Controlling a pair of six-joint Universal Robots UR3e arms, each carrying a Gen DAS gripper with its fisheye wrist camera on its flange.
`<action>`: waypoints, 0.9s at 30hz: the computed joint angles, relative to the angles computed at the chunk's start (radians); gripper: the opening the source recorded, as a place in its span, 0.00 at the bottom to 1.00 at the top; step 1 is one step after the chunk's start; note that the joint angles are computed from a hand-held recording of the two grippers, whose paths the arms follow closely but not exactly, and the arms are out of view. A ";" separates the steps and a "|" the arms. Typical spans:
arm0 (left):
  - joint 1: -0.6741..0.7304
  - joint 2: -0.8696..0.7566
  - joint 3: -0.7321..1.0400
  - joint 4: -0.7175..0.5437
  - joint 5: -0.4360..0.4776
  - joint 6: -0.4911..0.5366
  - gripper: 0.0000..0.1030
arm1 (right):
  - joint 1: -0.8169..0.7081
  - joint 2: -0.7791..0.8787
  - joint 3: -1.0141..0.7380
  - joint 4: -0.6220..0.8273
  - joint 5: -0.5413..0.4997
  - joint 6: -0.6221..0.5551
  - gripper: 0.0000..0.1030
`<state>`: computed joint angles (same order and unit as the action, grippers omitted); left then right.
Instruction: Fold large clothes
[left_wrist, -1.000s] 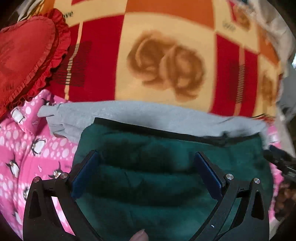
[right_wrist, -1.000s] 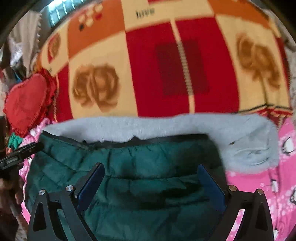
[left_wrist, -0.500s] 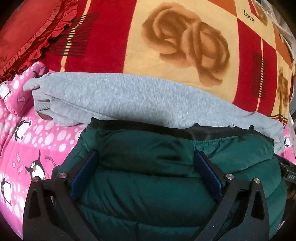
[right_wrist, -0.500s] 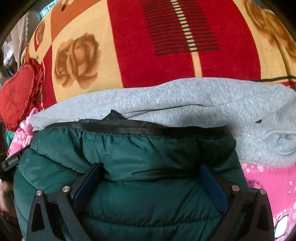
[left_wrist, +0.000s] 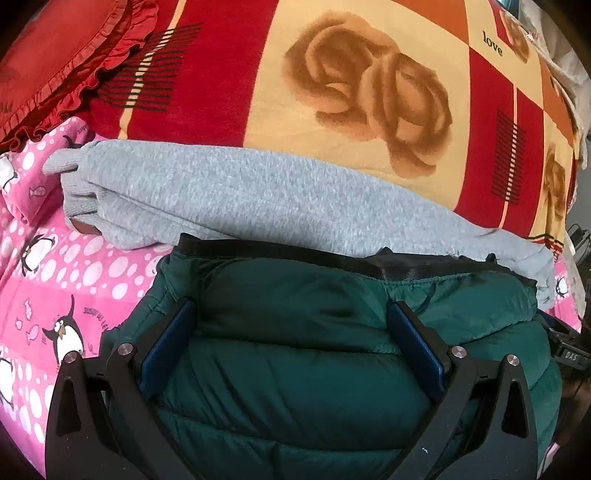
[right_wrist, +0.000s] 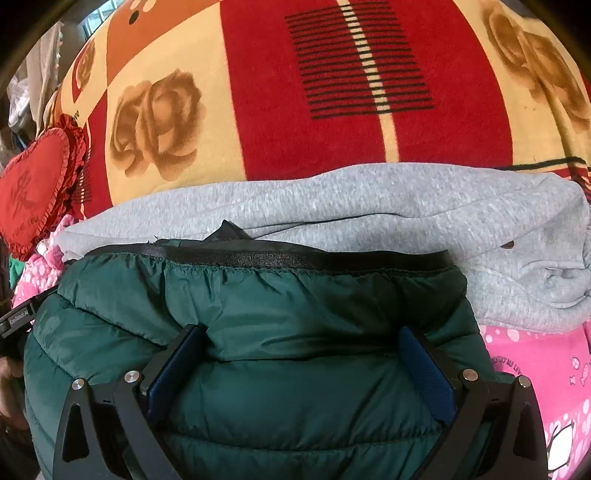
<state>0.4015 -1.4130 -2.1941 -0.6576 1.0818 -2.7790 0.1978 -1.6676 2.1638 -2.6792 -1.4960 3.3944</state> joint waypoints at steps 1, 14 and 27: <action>-0.001 0.000 -0.001 0.001 -0.001 -0.002 1.00 | -0.001 0.000 0.001 -0.002 0.002 0.000 1.00; 0.004 0.006 -0.001 -0.012 -0.014 -0.002 1.00 | -0.003 -0.010 0.010 -0.003 0.003 0.003 1.00; 0.005 0.009 -0.010 -0.006 -0.015 0.000 1.00 | -0.017 -0.028 0.033 -0.022 0.021 0.006 1.00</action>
<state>0.4067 -1.4036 -2.2045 -0.6633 1.0668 -2.7795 0.1809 -1.6954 2.1964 -2.7008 -1.4752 3.4008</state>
